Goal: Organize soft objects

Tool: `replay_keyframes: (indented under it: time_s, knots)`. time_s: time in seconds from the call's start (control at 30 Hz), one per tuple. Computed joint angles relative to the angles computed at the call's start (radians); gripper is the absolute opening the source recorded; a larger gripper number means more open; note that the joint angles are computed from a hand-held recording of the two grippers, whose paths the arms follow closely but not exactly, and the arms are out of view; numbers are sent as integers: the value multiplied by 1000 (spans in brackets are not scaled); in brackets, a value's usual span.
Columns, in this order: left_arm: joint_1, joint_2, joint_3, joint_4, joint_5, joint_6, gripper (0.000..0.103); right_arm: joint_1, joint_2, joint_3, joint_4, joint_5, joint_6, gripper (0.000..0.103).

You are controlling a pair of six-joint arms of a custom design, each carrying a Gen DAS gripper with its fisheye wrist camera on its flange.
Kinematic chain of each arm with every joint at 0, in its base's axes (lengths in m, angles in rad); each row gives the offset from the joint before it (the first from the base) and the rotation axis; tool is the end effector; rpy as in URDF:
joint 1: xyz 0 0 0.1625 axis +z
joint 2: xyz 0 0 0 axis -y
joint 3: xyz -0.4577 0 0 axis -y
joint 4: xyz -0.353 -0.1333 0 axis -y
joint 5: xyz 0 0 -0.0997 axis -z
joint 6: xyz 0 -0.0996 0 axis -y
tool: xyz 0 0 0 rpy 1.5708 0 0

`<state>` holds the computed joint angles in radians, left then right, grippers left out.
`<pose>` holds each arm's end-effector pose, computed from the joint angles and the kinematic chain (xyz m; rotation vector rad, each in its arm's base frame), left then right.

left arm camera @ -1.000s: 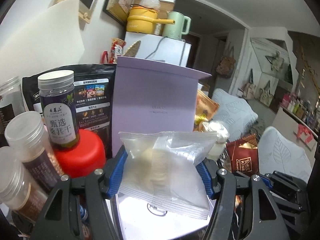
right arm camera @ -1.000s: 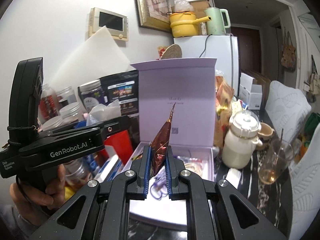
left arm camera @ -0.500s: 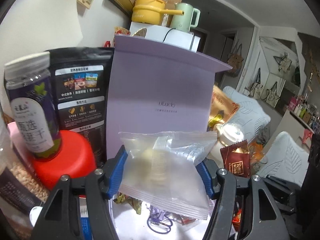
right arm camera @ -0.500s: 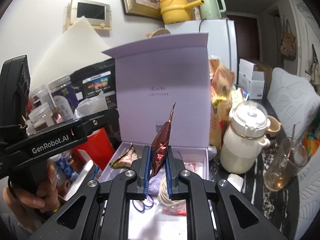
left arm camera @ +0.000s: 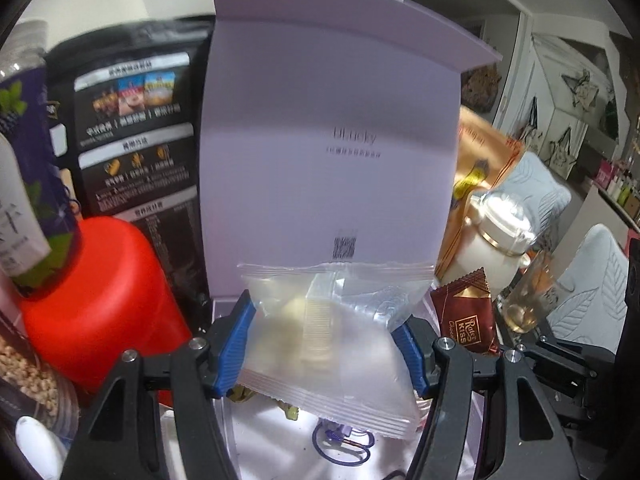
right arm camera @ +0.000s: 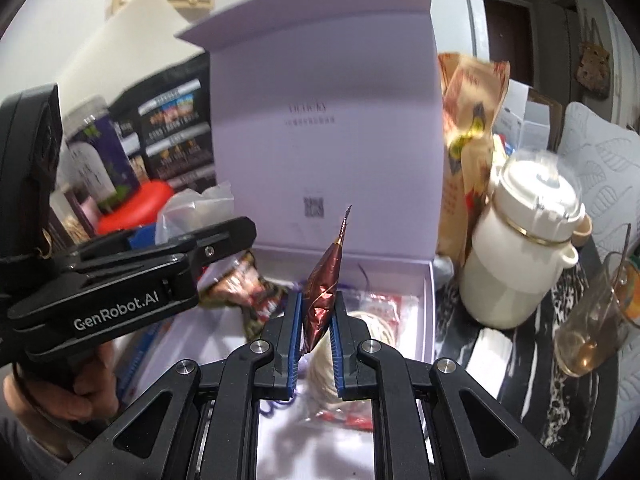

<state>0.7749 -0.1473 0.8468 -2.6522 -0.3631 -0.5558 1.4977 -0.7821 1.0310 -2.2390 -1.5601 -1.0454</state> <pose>-0.4336 -0.7415 0.0067 -0.0266 2.1249 -1.2266 0.0757 -0.8061 0.3477 1.3491 -2.5459 0.5279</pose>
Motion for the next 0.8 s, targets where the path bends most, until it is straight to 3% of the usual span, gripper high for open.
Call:
replay_keyframes:
  time_s: [0.3,0.37,0.5,0.8]
  knots:
    - [35,1,-62,311,-32,-193,64,-6,61,-89,65,-74,29,13]
    - [43,5,-80,350,-60,-187,64,-8,72,-108,83,-93,32,14]
    - [46,13,-105,407,-50,-206,64,-7,95,-136,99,-143,47,14]
    - [59,48,-225,684,-50,-355,70,0,86,-97,29,-182,18,18]
